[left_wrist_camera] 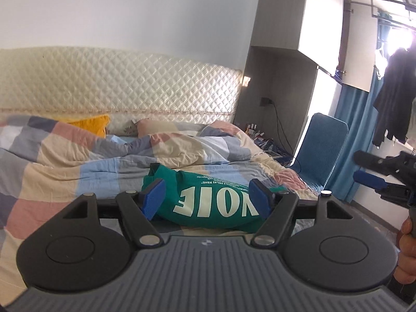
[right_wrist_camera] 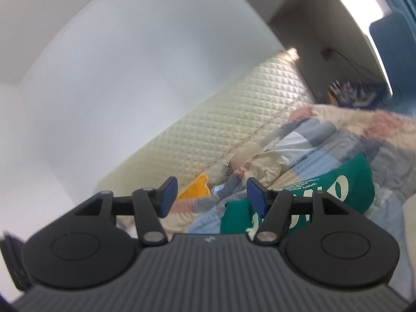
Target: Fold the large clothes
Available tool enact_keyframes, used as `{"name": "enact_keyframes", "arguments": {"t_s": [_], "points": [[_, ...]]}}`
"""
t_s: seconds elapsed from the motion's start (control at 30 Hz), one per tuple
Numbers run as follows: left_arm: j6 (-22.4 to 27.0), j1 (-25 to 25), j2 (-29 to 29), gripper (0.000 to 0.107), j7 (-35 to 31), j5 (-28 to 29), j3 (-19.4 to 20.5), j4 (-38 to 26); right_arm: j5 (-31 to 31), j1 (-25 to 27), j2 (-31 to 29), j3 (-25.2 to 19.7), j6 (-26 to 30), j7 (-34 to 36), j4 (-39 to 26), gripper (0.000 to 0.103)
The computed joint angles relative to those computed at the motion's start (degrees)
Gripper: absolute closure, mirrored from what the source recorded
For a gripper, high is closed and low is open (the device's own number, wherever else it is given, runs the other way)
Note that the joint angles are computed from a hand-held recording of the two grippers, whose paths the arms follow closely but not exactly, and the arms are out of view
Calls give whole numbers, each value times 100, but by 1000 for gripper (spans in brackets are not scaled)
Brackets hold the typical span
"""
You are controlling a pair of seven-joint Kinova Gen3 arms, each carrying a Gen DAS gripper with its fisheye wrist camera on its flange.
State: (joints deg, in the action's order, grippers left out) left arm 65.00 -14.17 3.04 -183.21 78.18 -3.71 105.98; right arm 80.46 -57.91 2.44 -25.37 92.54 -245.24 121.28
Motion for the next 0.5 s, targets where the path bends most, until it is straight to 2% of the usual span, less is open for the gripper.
{"name": "enact_keyframes", "arguments": {"t_s": [0.13,0.27,0.4,0.5], "points": [[343,-197,-114,32,-669,63,-194,503,-343,-320,516,-45,440,487,-351,40],[532,-338,-72,32,-1162,95,-296,857,-629,-712,1104,168,843,691,-683,40],[546,-426,44,32,-1713,186,-296,1147,-704,-1018,1587,431,945,823,-837,40],[439,-443,149,32,-1983,256,-269,1293,-793,-1116,1830,596,777,631,-838,40]]}}
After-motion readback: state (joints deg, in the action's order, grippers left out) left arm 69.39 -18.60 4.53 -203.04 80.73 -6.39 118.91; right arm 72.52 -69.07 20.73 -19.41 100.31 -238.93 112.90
